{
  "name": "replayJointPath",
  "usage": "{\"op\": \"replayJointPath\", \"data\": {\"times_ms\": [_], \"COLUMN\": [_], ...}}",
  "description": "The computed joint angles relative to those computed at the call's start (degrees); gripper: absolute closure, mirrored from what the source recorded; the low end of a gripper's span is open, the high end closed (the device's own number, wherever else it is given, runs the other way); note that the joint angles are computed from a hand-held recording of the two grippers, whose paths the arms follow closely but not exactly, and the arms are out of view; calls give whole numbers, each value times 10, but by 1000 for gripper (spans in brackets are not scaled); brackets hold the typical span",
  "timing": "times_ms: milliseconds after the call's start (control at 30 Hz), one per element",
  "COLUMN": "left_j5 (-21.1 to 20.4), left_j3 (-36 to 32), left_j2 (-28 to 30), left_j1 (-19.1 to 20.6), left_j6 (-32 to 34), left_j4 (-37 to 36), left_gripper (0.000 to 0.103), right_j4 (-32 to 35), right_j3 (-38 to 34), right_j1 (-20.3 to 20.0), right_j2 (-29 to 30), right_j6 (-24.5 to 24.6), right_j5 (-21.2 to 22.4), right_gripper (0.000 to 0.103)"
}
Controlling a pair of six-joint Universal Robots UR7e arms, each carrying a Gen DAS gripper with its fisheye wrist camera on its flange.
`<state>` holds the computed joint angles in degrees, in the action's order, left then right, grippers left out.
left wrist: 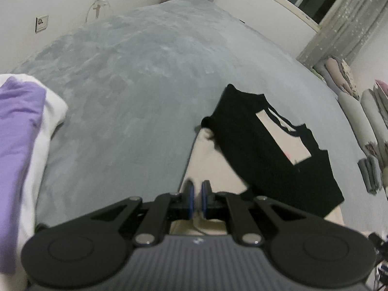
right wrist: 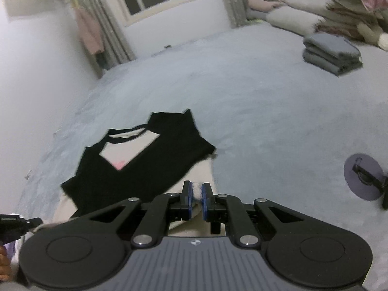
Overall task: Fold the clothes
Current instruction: 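Lift the hem with both grippers and fold it up toward the collar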
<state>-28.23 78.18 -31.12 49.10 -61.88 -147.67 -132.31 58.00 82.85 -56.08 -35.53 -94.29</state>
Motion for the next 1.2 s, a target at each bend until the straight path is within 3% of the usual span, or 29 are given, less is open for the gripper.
{"op": "replayJointPath", "data": {"times_ms": [167, 267, 333, 433, 500, 567, 700, 867, 967, 1067, 1167, 1200], "left_j5": [-29, -10, -1, 16, 31, 12, -32, -37, -40, -18, 3, 9], "left_j3": [-30, -8, 12, 34, 43, 51, 46, 17, 4, -15, -22, -23], "left_j2": [11, 0, -8, -15, -13, -14, -9, 15, 25, 33, 37, 38], "left_j1": [25, 28, 27, 19, 12, 14, 21, 18, 17, 15, 12, 11], "left_j6": [16, 11, 30, 98, 170, 229, 307, 375, 390, 357, 351, 352], "left_j4": [6, -22, -62, -108, -140, -170, -177, -165, -143, -56, -27, -24], "left_gripper": [88, 70, 58, 50, 43, 40, 40, 40, 44, 87, 91, 92], "right_j4": [39, 51, 43, 29, 7, 21, 73, 106, 105, 102, 106, 109], "right_j3": [-77, -100, -102, -97, -87, -94, -111, -88, -75, -70, -71, -72], "right_j1": [-2, -4, -4, -5, -8, -12, -18, -12, -10, -7, -6, -5], "right_j2": [56, 72, 73, 67, 61, 59, 63, 54, 49, 51, 55, 56], "right_j6": [24, 17, 1, -66, -123, -147, -196, -257, -266, -268, -271, -273], "right_j5": [-31, -37, -39, -26, -19, -12, -8, -12, -10, -20, -29, -30], "right_gripper": [93, 90, 82, 64, 62, 61, 61, 61, 61, 61, 65, 70]}}
